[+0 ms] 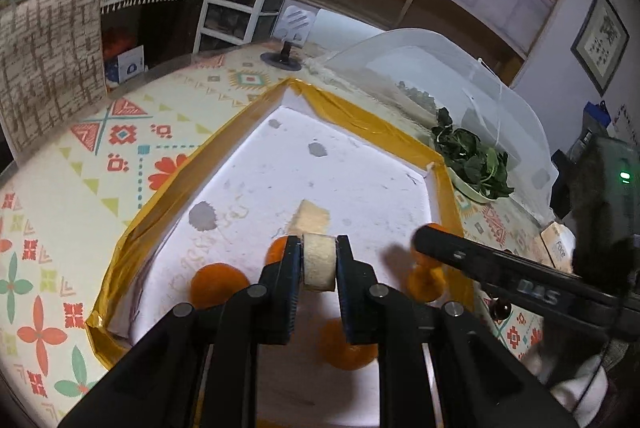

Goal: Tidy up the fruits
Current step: 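Carry the mandarin and beige chunk over the white tray and release both, then move the right tool to a dark plum on the tablecloth and grasp it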

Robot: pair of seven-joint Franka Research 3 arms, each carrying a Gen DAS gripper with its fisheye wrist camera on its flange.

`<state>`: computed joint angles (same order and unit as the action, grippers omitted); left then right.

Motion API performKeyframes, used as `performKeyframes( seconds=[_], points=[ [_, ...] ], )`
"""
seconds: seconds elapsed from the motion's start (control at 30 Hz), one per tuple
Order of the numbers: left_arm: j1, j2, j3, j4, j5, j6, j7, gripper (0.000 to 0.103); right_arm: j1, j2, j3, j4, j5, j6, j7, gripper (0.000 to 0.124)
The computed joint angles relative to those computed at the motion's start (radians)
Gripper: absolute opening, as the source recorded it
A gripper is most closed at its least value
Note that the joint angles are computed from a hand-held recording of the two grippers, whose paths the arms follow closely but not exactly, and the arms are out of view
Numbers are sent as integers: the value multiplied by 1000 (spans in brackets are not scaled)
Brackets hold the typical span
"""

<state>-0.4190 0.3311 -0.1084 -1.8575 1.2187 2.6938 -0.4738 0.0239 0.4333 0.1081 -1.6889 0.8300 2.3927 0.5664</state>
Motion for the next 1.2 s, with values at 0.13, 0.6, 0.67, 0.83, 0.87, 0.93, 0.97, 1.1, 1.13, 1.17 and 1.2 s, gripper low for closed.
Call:
performKeyframes(
  seconds=[0.13,0.6,0.67,0.83,0.87,0.93,0.97,1.1,1.13,1.17,1.2],
  points=[
    [7,-2,5,-10,15,31,-23,16,23,33,-3,30,-45,9,44,37],
    [-7,-60,-18,-30,52,-25,-85,56,-41,-68,12,-31,98,-9,-41,41],
    [-10,-74,-28,-31,64,-45,-96,61,-61,-100,-4,-50,141,-19,-77,44],
    [-28,-88,-58,-6,111,-86,-113,69,-104,-165,-65,-102,221,9,-158,56],
    [-34,-83,-64,7,116,-95,-112,71,-112,-170,-79,-110,224,19,-167,56],
    [-47,-66,-72,36,120,-110,-102,73,-124,-170,-99,-124,216,32,-171,56],
    [-53,-56,-75,50,118,-111,-94,73,-131,-166,-107,-127,209,33,-172,56],
    [-79,5,-74,127,72,-106,-15,74,-155,-140,-121,-141,169,26,-170,57],
    [-87,20,-72,145,56,-105,7,74,-157,-136,-120,-142,160,25,-171,57],
    [-95,35,-68,164,41,-105,27,74,-157,-129,-118,-142,149,27,-173,56],
    [-104,48,-64,181,25,-110,48,74,-154,-125,-115,-147,138,35,-179,56]
  ],
)
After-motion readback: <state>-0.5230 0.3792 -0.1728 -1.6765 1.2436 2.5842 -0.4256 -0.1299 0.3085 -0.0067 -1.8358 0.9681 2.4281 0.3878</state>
